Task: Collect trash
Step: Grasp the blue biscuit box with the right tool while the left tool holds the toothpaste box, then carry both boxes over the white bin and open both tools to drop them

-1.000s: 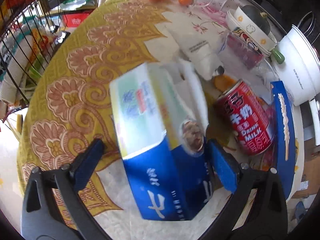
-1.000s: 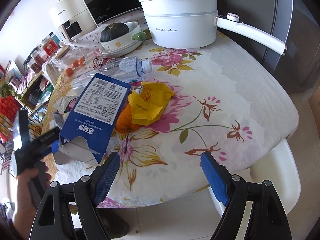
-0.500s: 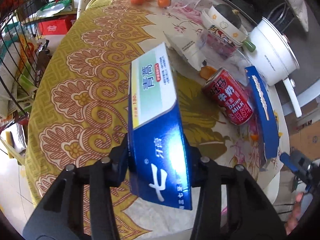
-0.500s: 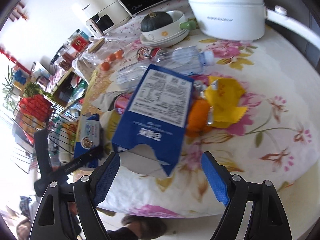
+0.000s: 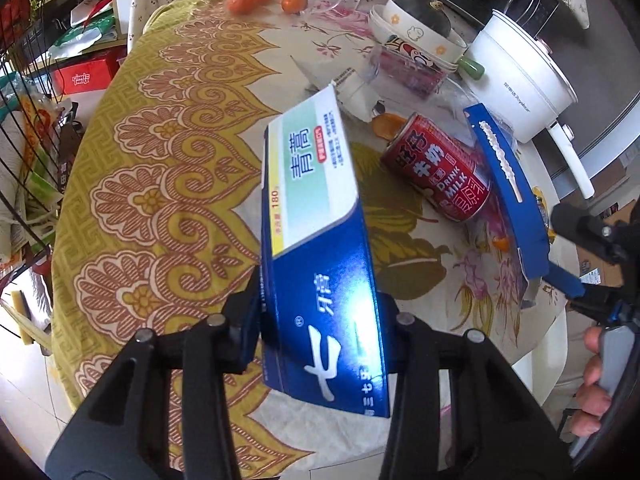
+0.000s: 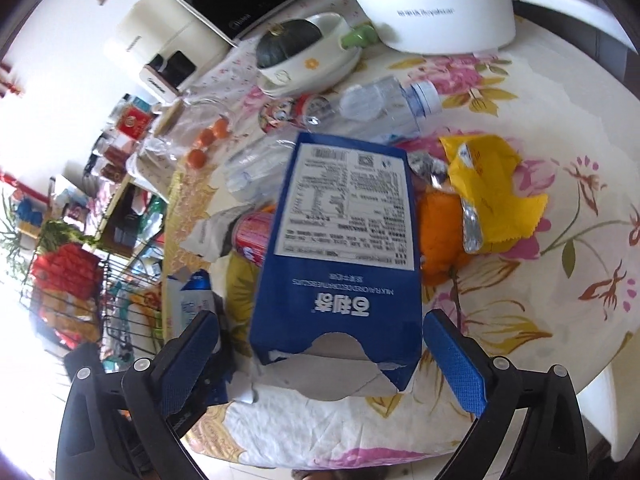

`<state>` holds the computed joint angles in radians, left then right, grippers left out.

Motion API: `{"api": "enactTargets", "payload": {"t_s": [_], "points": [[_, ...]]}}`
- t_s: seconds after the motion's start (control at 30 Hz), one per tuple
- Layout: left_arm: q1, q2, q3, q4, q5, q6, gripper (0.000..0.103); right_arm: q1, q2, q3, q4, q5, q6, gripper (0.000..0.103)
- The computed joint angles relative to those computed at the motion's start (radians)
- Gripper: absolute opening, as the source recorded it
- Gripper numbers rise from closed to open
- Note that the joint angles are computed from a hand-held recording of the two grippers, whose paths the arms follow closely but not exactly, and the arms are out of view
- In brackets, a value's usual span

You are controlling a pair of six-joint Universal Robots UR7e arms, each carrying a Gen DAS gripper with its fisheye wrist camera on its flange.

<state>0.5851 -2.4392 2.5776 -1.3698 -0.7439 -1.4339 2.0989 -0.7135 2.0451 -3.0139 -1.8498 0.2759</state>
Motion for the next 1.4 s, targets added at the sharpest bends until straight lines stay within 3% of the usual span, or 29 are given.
{"api": "enactTargets", "payload": {"t_s": [0.17,0.27,0.37,0.67,0.87,1.07,1.4], "points": [[-0.009,-0.026,-0.002,0.028,-0.005,-0.004,0.044,-0.018,0.024,-0.012,0.01,-0.013,0.018,0.103],[-0.02,-0.04,-0.006,0.048,-0.007,-0.023,0.043,-0.048,0.016,0.014,-0.016,0.047,0.008,0.092],[-0.052,-0.052,-0.012,0.086,-0.008,-0.061,0.042,-0.065,-0.004,0.041,-0.024,0.085,-0.006,0.092],[-0.212,-0.116,-0.034,0.237,-0.027,-0.237,0.042,-0.043,-0.116,0.13,-0.088,0.1,-0.092,0.092],[-0.319,-0.127,-0.028,0.265,-0.037,-0.333,0.042,-0.034,-0.219,0.189,-0.096,0.112,-0.133,0.092],[-0.344,-0.045,0.004,0.102,-0.036,-0.264,0.042,-0.049,-0.355,0.262,-0.075,0.084,-0.17,0.091],[-0.312,0.232,0.078,-0.408,-0.06,-0.004,0.042,-0.133,-0.607,0.366,0.006,-0.003,-0.214,0.092]]}}
